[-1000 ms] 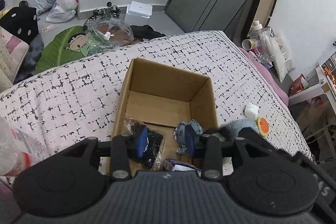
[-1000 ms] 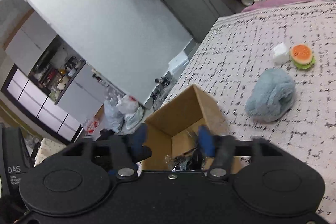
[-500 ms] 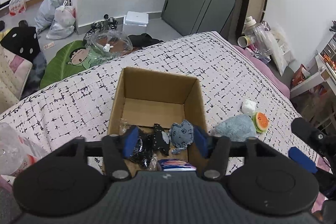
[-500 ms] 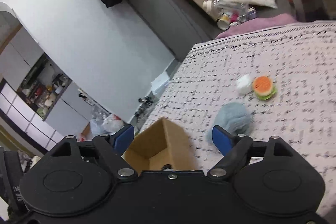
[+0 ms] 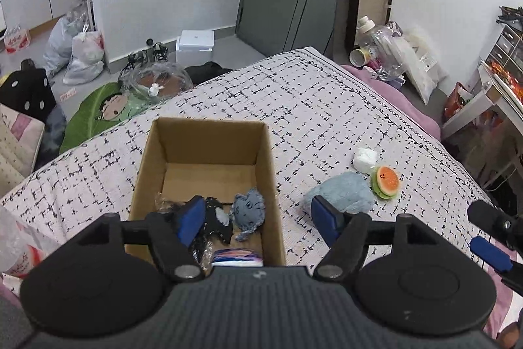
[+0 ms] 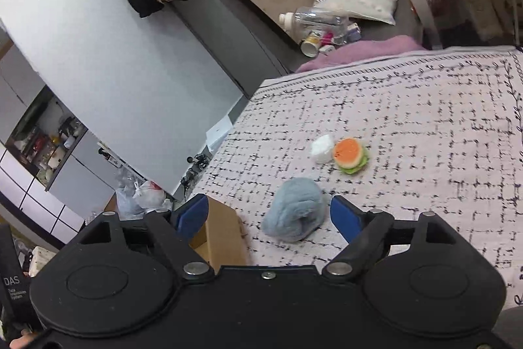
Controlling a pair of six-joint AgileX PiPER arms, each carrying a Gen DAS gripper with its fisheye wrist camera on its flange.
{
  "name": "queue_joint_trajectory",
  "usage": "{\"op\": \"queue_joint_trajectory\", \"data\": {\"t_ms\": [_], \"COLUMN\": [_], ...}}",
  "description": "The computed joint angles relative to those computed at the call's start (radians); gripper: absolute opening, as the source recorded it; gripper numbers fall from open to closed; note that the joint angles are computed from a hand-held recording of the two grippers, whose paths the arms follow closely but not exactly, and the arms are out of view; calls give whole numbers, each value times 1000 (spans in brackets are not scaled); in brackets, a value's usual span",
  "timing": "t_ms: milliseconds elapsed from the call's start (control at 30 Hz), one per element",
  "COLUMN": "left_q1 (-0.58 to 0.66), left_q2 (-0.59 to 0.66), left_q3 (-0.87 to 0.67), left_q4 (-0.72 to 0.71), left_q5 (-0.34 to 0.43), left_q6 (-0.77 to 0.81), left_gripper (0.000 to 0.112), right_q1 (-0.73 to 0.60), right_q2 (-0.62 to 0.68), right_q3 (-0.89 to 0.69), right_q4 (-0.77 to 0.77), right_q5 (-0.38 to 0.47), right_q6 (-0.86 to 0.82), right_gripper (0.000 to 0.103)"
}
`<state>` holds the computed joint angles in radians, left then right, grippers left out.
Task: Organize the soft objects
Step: 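Open the left tool over the box while the right tool releases the black plush into it, then move both tools to the pale blue plush and close them on it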
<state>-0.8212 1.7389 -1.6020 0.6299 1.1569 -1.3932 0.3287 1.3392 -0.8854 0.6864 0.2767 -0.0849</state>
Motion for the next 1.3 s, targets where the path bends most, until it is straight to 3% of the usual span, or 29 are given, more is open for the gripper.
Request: {"op": "queue_joint_trajectory", "data": {"t_ms": [200,400,567,800,967,1300], "left_q1": [-6,2,31,65,75,105], "left_q2": [63,127,192,282,371,549], "left_q3": [-77,-149,-210,-294,-396,-641], "left_q4": [-18,-25,-65,-138,-170,-250], "left_q5": [16,6,-9,-28,-20,46], "left_q6": [33,80,176,288,380,537], "left_gripper": [70,70,70,70,70,67], "right_q1": [-57,-77,-83,-80,-133,-173], "right_q2": [38,104,153,230,283,377], "right_q3": [22,22,12,-39,-50,-98], "right_q4": [178,276,381,211,373,450], "right_q5": [23,47,67,47,84,147], "right_q6": [-141,-205,-294,-79,-205,-243], "right_gripper": [79,64,58,52,39,39]}}
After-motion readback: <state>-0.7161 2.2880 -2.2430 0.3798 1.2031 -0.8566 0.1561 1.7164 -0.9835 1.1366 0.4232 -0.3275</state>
